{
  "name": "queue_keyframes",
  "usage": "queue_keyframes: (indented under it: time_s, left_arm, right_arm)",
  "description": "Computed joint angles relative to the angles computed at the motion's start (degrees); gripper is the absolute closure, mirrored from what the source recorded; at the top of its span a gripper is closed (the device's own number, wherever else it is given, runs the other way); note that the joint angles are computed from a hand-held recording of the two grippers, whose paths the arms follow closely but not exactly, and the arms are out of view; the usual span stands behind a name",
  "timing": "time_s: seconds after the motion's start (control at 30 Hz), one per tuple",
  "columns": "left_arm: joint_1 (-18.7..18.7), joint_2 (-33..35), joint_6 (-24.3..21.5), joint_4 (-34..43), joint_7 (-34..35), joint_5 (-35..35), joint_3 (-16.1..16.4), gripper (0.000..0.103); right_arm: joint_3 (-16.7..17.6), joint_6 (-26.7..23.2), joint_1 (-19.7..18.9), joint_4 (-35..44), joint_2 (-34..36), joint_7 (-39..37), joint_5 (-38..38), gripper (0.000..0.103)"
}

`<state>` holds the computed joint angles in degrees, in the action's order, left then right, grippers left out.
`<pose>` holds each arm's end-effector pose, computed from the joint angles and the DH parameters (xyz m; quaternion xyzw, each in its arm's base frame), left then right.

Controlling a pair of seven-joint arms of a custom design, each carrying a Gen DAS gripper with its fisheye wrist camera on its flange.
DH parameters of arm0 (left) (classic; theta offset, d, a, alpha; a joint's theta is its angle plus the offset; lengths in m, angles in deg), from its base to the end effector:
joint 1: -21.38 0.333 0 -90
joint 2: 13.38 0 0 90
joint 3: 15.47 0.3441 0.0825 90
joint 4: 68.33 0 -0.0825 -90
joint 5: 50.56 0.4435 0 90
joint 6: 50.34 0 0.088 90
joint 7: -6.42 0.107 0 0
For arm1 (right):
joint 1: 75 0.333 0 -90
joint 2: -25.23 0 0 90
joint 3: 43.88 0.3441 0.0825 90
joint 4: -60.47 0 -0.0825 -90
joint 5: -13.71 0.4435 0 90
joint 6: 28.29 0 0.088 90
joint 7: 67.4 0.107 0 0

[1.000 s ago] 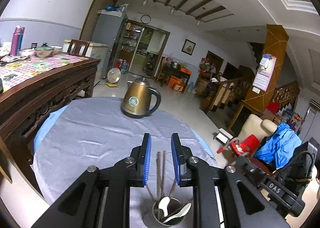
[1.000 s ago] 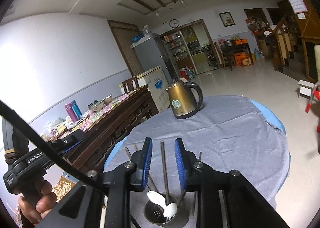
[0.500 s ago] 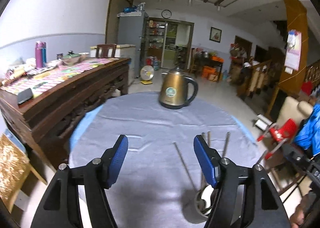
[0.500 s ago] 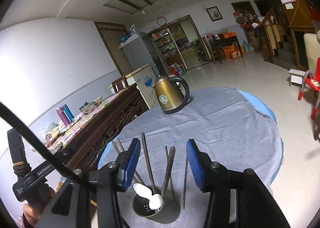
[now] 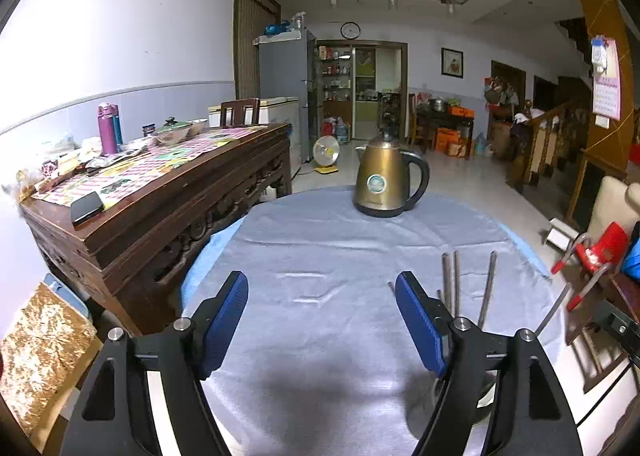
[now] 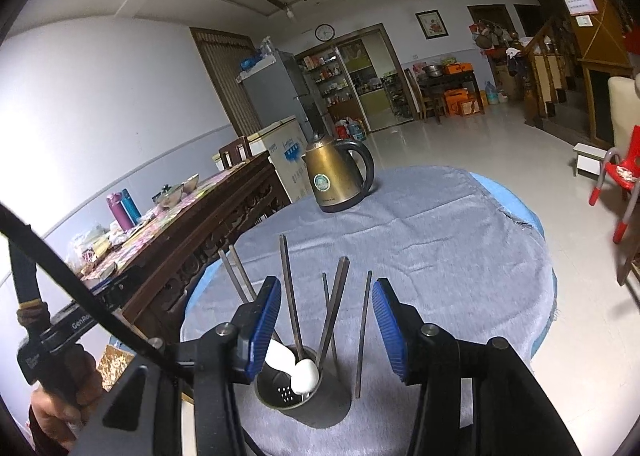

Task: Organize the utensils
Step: 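Raise both open tools out of the cup and pull them back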

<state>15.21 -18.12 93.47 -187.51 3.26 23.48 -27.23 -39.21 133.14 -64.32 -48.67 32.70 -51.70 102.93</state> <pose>0.5856 -0.2002 0.5179 -0.7132 0.4774 -0.2816 0.4290 0.6654 0.1294 0.4809 -0.6538 0.5337 -0.1349 0.5191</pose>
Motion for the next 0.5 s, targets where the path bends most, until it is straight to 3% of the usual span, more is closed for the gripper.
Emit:
queue_keyframes:
  time_s: [0.5]
  left_arm:
    - [-1.12, 1.75, -4.35, 0.06, 5.69, -4.7, 0.32, 0.024]
  right_arm:
    - [0.41, -1.26, -0.56, -2.11, 1.11, 6.62, -7.5, 0.052]
